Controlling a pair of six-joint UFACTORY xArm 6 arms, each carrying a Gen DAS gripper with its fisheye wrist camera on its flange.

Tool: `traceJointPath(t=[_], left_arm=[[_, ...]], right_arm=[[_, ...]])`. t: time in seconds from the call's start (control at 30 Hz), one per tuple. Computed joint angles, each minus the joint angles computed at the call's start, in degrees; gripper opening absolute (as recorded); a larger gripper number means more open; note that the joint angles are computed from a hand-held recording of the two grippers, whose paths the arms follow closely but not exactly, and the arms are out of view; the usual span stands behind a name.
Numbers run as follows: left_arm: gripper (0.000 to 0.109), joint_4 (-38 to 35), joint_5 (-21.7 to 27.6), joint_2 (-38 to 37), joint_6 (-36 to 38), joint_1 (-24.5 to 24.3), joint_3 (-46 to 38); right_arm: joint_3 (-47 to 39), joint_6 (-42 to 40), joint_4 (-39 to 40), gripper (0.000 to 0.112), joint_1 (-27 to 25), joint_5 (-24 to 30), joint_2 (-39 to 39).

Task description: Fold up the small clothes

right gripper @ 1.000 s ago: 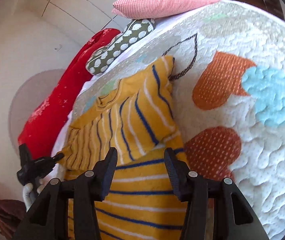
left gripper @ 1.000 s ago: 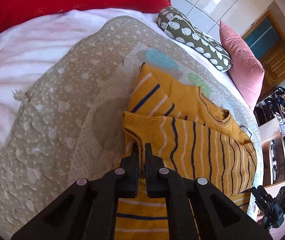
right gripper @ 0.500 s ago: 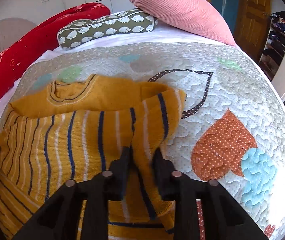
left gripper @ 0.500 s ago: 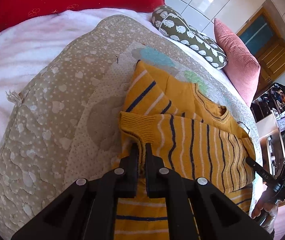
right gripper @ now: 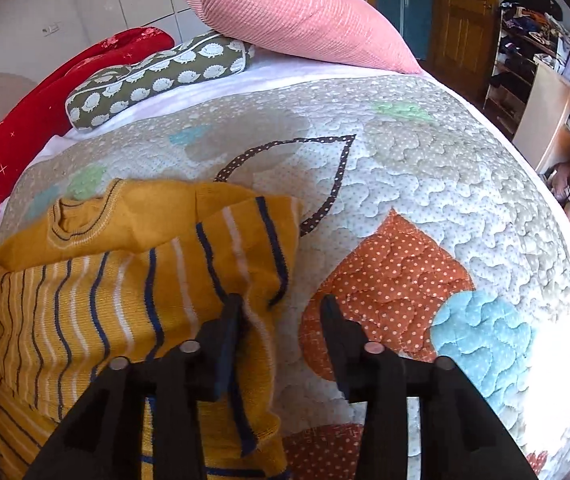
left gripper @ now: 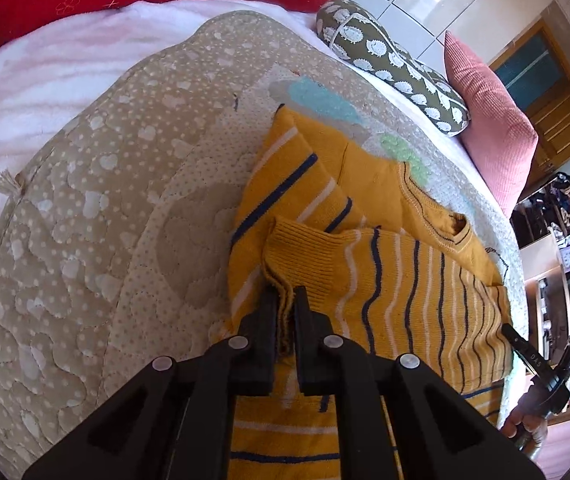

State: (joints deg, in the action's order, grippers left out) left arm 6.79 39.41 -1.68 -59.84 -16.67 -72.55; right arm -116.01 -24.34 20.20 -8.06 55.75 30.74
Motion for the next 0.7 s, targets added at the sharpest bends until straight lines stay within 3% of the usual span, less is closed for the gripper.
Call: traceJointPath(t=[0.1,0.13,0.2,0.27,0.4,0.47,0.63,0.7], left_arm=[[0.009,2.4,1.3,-3.1,-1.6,0.3,1.7],[0.016,4.9,2.7,-4.3,-3.3,0.3,1.9],[0.024,9.7,3.7,-7.2,-7.1,0.4,3.2],[0.025,13.0,4.5,-8.3,-8.5,0.5,3.0],[0.03,9.6,1.9,-4.6,-2.1,0.2,-1.2],[0.038,5.6,0.7,-0.4,3.9,-0.7,-4.7],[0.038,2.6,5.9,8.7,7.7,-1.2,-12.1],[0.038,0.5,2.1,7.9,8.5,-0.1,-9.1]], right_arm=[[-5.2,0.3,5.3,0.055,-2.8,6.6,2.5],[-4.8,0.3,6.8,0.055,-3.6,6.8,2.1],[-1.0,0.2,8.3,0.055,-4.7,3.6,-0.6],[2.2,0.1,9.7,0.055,-5.5,0.7,-3.1],[4.0,-0.4,13.9,0.055,-4.9,0.9,-5.7],[2.8,-2.2,18.1,0.055,-3.9,5.0,-5.5],[-4.9,-7.0,23.0,0.055,-0.5,20.6,0.2],[-11.4,-5.3,20.2,0.052,0.5,25.3,5.3]])
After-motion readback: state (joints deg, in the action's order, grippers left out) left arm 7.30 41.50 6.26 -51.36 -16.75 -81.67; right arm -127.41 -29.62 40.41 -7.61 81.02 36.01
